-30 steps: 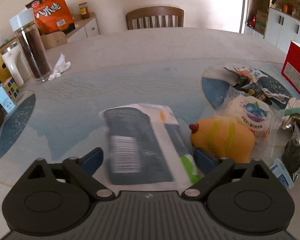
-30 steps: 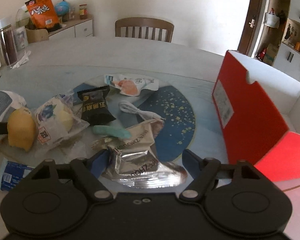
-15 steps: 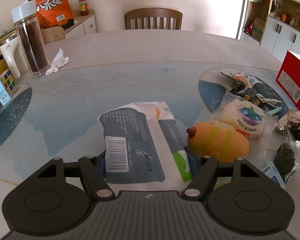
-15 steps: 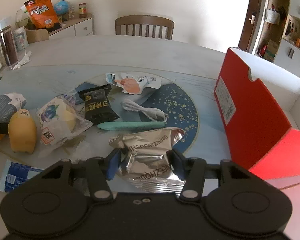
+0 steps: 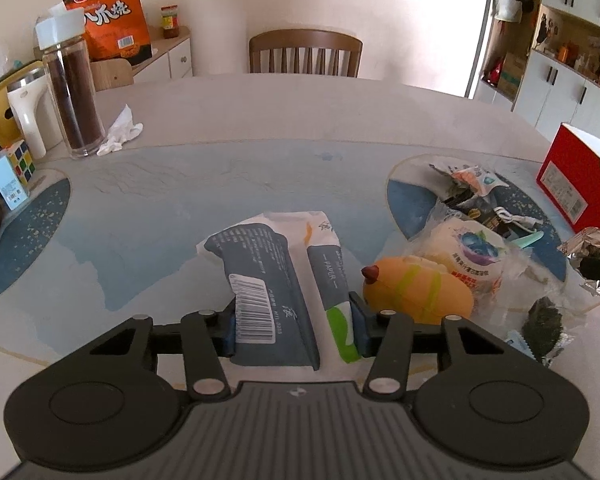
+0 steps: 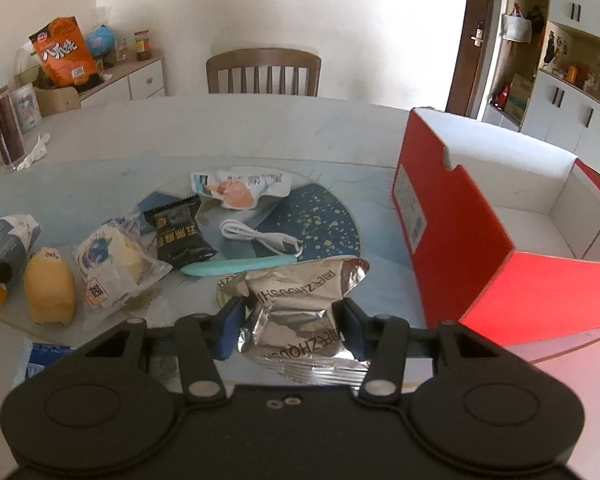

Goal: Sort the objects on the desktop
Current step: 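Grasp the wet-wipe pack with left tool while right tool grasps the silver foil bag, then carry the wipe pack and foil bag with both tools over the red shoebox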

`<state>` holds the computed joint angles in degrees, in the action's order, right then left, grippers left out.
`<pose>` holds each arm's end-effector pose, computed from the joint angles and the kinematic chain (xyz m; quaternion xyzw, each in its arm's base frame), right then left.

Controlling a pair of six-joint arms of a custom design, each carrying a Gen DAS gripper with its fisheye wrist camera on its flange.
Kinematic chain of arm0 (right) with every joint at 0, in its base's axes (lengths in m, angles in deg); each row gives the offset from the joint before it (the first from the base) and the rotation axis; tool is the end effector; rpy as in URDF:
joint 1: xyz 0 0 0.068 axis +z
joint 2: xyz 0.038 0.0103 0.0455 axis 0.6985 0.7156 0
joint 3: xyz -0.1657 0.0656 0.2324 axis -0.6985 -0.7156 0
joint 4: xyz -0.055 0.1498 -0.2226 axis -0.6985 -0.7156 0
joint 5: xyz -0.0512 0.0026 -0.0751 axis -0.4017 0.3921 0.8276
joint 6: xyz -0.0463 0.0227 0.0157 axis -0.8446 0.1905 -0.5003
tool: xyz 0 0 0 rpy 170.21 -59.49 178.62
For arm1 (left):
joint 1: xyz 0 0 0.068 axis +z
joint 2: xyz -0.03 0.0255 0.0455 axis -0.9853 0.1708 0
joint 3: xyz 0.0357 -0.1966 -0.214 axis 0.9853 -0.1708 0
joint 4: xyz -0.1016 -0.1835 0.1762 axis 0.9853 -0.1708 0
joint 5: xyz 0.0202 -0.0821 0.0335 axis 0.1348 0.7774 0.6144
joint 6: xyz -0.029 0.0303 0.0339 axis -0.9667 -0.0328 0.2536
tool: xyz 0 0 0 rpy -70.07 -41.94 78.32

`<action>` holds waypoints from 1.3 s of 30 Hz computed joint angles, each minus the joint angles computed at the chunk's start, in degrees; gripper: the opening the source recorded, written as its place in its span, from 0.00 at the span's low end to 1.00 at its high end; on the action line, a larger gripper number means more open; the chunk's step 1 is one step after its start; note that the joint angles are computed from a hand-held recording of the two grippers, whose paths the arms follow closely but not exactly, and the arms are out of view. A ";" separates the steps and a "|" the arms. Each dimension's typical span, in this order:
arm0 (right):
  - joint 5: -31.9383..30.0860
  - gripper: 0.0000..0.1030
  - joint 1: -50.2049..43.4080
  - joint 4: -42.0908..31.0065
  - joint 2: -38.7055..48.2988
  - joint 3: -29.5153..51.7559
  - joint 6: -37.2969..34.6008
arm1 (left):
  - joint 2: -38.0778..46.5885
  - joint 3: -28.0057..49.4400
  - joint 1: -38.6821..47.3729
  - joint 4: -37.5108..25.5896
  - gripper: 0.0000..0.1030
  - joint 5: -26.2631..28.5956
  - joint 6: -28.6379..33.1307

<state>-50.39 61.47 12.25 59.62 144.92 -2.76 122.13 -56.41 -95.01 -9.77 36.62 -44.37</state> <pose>0.3956 0.1370 0.1316 -0.4007 0.8258 0.1635 0.3615 0.1910 -0.0297 0.1253 -0.3411 0.8610 0.1165 0.3588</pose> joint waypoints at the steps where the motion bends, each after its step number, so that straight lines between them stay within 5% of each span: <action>1: -0.33 0.49 -0.18 0.00 -0.38 -0.20 0.20 | -1.03 0.03 -0.54 -0.97 0.48 -0.35 -0.38; 14: -2.12 0.49 -1.37 -1.99 -6.13 -3.36 1.58 | -7.60 5.25 -8.28 -12.49 0.48 -3.45 -3.22; 26: -5.40 0.49 -4.76 -7.85 -12.22 -3.20 3.22 | -5.78 12.75 -12.33 -9.86 0.48 -0.88 3.57; 39: -8.18 0.49 -9.29 -11.13 -12.61 2.18 3.11 | 5.34 24.83 -13.15 -3.95 0.48 2.84 13.70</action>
<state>-58.57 52.18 1.12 47.01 147.10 0.35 127.46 -31.58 -108.16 -13.72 39.47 -30.67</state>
